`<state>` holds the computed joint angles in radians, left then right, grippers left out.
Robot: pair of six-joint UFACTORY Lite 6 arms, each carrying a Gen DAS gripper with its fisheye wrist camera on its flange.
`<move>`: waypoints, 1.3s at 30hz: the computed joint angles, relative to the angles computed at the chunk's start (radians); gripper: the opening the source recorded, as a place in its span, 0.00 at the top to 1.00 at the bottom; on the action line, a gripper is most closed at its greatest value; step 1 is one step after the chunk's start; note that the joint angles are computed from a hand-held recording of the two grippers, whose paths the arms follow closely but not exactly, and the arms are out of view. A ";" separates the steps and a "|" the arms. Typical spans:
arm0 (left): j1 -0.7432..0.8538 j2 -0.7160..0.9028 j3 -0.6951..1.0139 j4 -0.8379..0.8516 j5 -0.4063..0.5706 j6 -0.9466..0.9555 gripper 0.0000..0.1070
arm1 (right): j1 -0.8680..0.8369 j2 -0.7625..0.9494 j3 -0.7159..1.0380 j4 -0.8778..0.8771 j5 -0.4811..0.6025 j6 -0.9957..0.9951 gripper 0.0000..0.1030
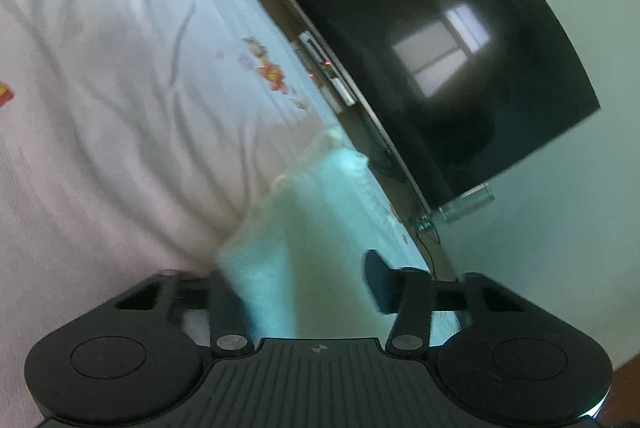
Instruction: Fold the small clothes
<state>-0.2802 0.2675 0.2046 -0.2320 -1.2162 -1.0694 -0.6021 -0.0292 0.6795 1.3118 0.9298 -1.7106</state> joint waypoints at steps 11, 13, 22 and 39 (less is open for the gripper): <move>0.142 0.131 0.035 0.203 -0.142 -0.032 0.93 | 0.197 0.070 0.005 0.175 -0.147 -0.105 0.99; 0.161 0.107 0.041 0.231 -0.120 0.000 0.93 | 0.243 0.093 0.003 0.202 -0.220 -0.130 1.00; 0.149 -0.155 0.245 0.417 0.363 0.227 0.93 | 0.196 0.149 0.027 0.201 -0.162 -0.053 1.00; -0.275 0.099 0.823 0.857 0.839 0.024 0.21 | -0.488 0.463 0.513 -0.055 0.347 0.310 0.56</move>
